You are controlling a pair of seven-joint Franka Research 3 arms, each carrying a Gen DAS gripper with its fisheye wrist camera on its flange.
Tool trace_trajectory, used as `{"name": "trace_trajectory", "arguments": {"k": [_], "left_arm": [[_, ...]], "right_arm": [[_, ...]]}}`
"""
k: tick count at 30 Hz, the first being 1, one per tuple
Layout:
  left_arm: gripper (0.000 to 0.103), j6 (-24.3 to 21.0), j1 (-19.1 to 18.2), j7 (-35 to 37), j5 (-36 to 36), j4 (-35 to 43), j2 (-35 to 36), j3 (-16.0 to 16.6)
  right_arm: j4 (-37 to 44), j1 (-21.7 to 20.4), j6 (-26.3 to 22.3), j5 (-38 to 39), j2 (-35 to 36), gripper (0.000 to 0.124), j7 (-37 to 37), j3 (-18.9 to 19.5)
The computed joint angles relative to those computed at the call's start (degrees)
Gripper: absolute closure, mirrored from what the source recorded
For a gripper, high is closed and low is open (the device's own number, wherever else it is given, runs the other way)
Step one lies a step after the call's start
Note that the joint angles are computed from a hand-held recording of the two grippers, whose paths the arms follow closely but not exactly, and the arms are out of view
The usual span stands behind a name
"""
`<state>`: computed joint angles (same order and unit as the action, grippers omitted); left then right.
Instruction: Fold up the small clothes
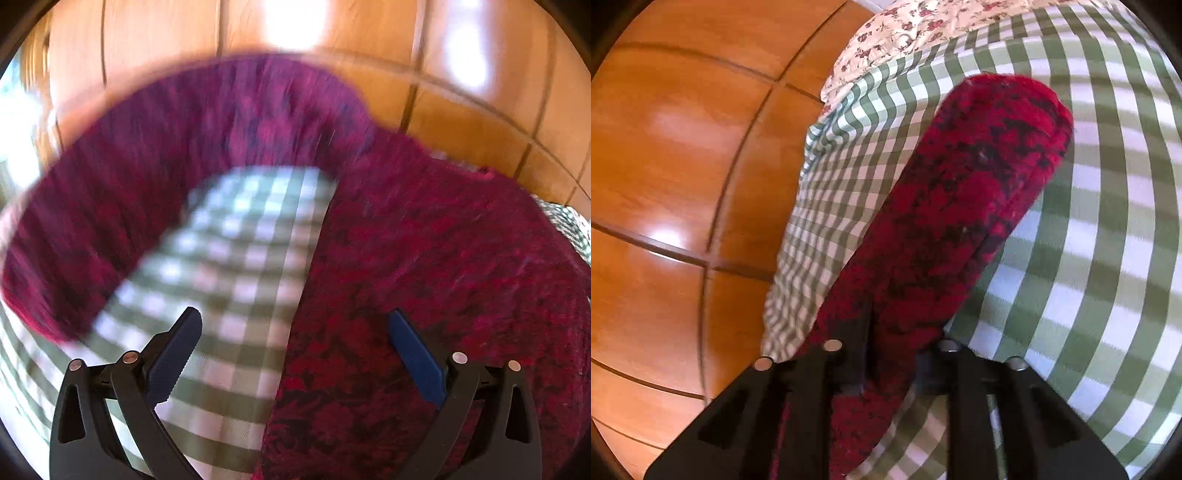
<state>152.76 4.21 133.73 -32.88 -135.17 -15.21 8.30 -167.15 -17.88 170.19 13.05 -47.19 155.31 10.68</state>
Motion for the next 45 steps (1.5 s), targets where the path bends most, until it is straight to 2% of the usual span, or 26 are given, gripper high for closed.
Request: {"name": "trace_trajectory", "arguments": {"k": [1, 4, 6, 8, 12, 16, 20, 23, 26, 28, 30, 31, 33, 34, 35, 36, 37, 38, 39, 40, 43, 45], "left_arm": [[0.003, -0.92, -0.3, 0.34, -1.74, 0.28, 0.23, 0.77], [0.003, -0.47, -0.54, 2.38, -5.37, -0.44, -0.6, 1.48], [0.003, 0.05, -0.75, 3.85, -7.04, -1.23, -1.24, 1.79], [0.003, -0.1, -0.91, 4.88, -8.06, -1.64, -1.72, 2.06], [0.003, -0.94, -0.68, 5.18, -9.03, -1.57, -1.77, 2.15], [0.003, -0.54, -0.47, 5.26, -9.24, -1.69, -1.78, 1.73], [0.003, -0.08, -0.73, 6.11, -10.01, -1.87, -1.83, 1.95], [0.003, -0.16, -0.84, 6.77, -10.89, -1.89, -1.85, 2.2], [0.003, 0.45, -0.91, 7.48, -11.91, -2.19, -2.04, 2.21], [0.003, 1.42, -0.88, 7.44, -11.96, -2.59, -2.26, 1.96], [0.003, 2.91, -0.71, 6.42, -10.55, -3.18, -2.51, 1.24], [0.003, 3.18, -0.7, 5.85, -9.61, -3.24, -2.48, 1.09], [0.003, 3.2, -0.6, 4.39, -7.54, -3.14, -2.3, 0.87], [0.003, 2.75, -0.43, 3.43, -6.18, -2.91, -2.14, 0.72], [0.003, 1.86, -0.3, 2.58, -4.95, -2.44, -1.93, 0.69], [0.003, 0.67, -0.17, 1.78, -4.16, -1.93, -1.87, 0.84], [0.003, -0.63, 0.08, 0.57, -3.48, -1.35, -1.8, 0.88], [0.003, -2.49, 0.29, -0.78, -3.21, -0.53, -1.81, 1.04], [0.003, -6.42, -0.02, -1.49, -5.14, 1.11, -1.94, 2.21], [0.003, -8.49, -0.18, -1.56, -7.25, 1.89, -2.2, 2.83], [0.003, -10.96, -0.52, -1.76, -13.15, 3.89, -3.22, 2.99], [0.003, -11.51, -1.19, -0.61, -14.23, 5.85, -2.9, 1.98]], "right_arm": [[2.2, -3.4, -3.46, -2.5, -0.73, 0.11, 0.63, 4.01], [8.72, -9.47, -11.06, -11.15, -2.14, 0.11, 3.55, 12.71], [11.72, -10.68, -12.33, -15.31, -2.29, 0.11, 4.67, 16.14], [15.35, -11.03, -11.84, -18.22, -0.63, 0.11, 5.35, 18.71], [22.38, -9.51, -7.36, -23.49, 5.86, 0.11, 5.95, 22.31], [30.97, -7.95, 0.01, -29.38, 17.43, 0.11, 4.23, 26.47], [40.76, -11.1, 0.36, -38.67, 29.74, 0.109, 4.25, 35.26], [45.44, -12.14, -0.79, -45.41, 38.38, 0.107, 6.61, 39.66], [48.84, -8.61, -5.1, -47.76, 46.18, 0.1, 3.47, 40.16], [49.77, -6.45, -8.19, -46.39, 49.07, 0.097, -0.84, 39.66], [47.52, -5.23, -6.6, -43.17, 47.05, 0.095, -3.45, 38.61], [45.4, -4.44, -4.09, -37.69, 44.86, 0.088, -7.31, 37.49], [41.24, -1.49, -1.85, -30.18, 40.15, 0.064, -11.88, 33.76], [38.99, -0.77, -0.33, -30.11, 37.35, 0.046, -10.46, 32.74], [36.45, 0.81, 1.77, -30.7, 34.59, 0.04, -8.48, 31.17], [33.55, 1.29, 2.51, -32.21, 30.83, 0.039, -4.38, 30.19], [32.66, 1.33, 3.51, -30.21, 29.05, 0.039, -4.28, 31.2], [30.51, 2.36, 3.96, -29.69, 26.7, 0.039, -2.78, 30.21], [27.61, 3.58, 4.0, -29.12, 23.1, 0.039, -0.53, 29.14], [25.8, 4.12, 3.76, -29.21, 20.96, 0.041, 1.0, 28.64], [21.98, 5.44, -1.92, -28.41, 13.28, 0.049, 4.87, 27.94], [20.08, 5.38, -3.4, -28.07, 10.12, 0.053, 8.17, 27.69]]}}
